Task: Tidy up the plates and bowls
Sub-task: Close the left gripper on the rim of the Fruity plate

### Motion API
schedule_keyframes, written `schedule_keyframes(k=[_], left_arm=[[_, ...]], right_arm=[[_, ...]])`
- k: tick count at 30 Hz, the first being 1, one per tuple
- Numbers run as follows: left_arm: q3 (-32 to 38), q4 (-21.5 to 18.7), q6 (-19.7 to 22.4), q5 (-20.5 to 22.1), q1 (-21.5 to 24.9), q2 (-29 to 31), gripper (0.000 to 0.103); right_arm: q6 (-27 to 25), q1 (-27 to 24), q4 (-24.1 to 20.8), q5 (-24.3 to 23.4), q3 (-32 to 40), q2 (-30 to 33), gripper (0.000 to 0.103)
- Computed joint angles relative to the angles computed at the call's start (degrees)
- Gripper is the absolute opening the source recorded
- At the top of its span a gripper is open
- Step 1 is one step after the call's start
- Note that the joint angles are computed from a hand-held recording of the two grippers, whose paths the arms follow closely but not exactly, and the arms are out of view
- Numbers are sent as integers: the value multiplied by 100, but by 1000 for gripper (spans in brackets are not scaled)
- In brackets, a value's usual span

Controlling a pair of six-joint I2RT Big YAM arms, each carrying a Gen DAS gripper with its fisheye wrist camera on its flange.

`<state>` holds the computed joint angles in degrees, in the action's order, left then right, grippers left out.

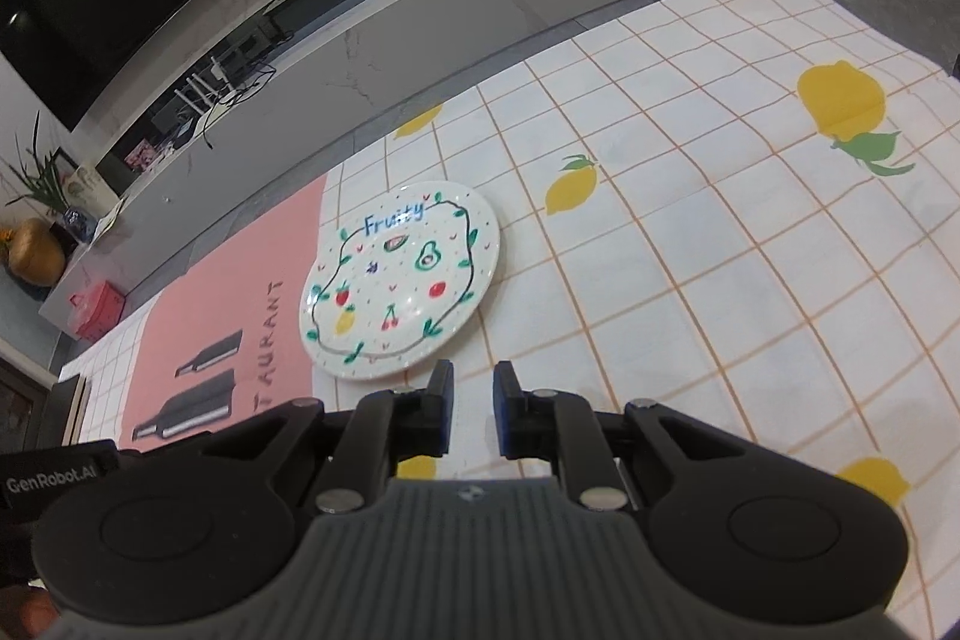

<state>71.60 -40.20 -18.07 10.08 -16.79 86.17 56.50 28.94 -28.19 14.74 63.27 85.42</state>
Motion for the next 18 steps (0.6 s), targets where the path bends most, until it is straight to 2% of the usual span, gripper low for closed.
schedule_keyframes(k=[3, 5, 9, 13, 15, 18], left_arm=[[137, 0, -156, 54, 61, 206, 11], [195, 80, -234, 77, 89, 311, 17], [303, 264, -360, 203, 152, 494, 22], [412, 417, -511, 346, 195, 689, 34], [494, 409, -577, 421, 211, 808, 34], [543, 503, -680, 482, 236, 937, 35]], right_arm=[[-63, -71, 96, -63, 79, 112, 28], [-84, -132, 147, -127, 130, 191, 29], [-50, -266, 199, -278, 196, 313, 32], [10, -395, 307, -440, 232, 410, 33], [49, -450, 366, -501, 248, 462, 37], [118, -526, 471, -593, 267, 535, 38]])
